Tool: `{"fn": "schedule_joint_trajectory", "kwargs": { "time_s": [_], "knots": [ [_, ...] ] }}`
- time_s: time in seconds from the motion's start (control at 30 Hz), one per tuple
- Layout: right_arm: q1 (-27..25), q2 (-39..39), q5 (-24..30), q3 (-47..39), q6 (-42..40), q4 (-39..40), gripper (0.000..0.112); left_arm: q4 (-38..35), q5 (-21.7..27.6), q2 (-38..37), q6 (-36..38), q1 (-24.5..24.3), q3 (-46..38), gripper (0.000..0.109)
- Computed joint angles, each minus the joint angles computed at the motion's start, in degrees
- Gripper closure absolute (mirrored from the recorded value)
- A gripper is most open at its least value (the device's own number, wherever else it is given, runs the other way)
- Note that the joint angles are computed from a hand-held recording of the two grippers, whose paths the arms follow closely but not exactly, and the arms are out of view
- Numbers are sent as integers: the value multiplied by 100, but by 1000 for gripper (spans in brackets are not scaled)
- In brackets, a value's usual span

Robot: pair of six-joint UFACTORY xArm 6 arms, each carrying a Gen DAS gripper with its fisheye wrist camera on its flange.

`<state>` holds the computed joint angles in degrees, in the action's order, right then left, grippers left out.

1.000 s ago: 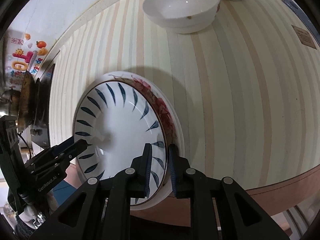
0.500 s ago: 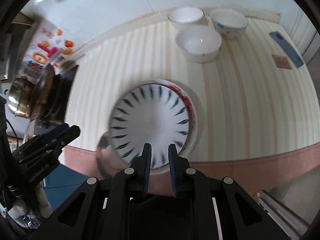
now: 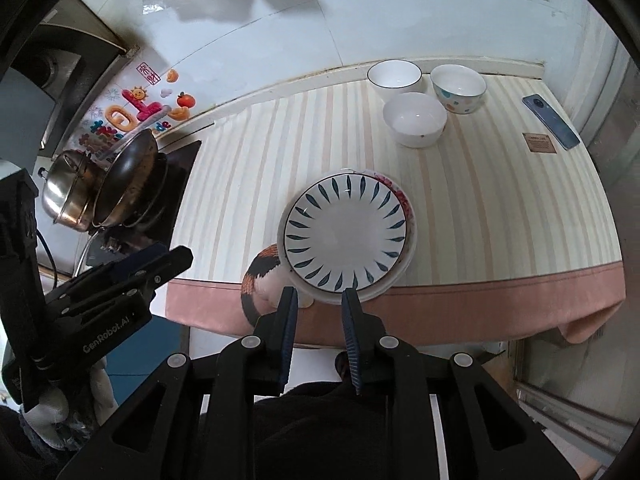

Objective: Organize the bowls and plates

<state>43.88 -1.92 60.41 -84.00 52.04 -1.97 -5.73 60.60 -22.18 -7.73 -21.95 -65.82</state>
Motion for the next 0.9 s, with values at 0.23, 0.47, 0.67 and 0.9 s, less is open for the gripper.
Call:
{"fn": "schedule_joint_trajectory", "kwargs": {
  "time_s": [0.23,0.47,0.67,0.9],
  "knots": [
    [-224,-383,-304,545,141,163,70,-92,-95,279,-73,-146,-210,67],
    [-1093,-247,-772,826,-517,574,68,-13,-402,1566,-466,-302,-1153,67],
    [-2160,402,-1157,617,-1664,1315,68,-413,-151,3455,-527,-322,-2935,67],
    [-3047,2082,-931,-721,-3074,2228,68,-822,1052,6255,-1003,-281,-6341,67]
  ]
}}
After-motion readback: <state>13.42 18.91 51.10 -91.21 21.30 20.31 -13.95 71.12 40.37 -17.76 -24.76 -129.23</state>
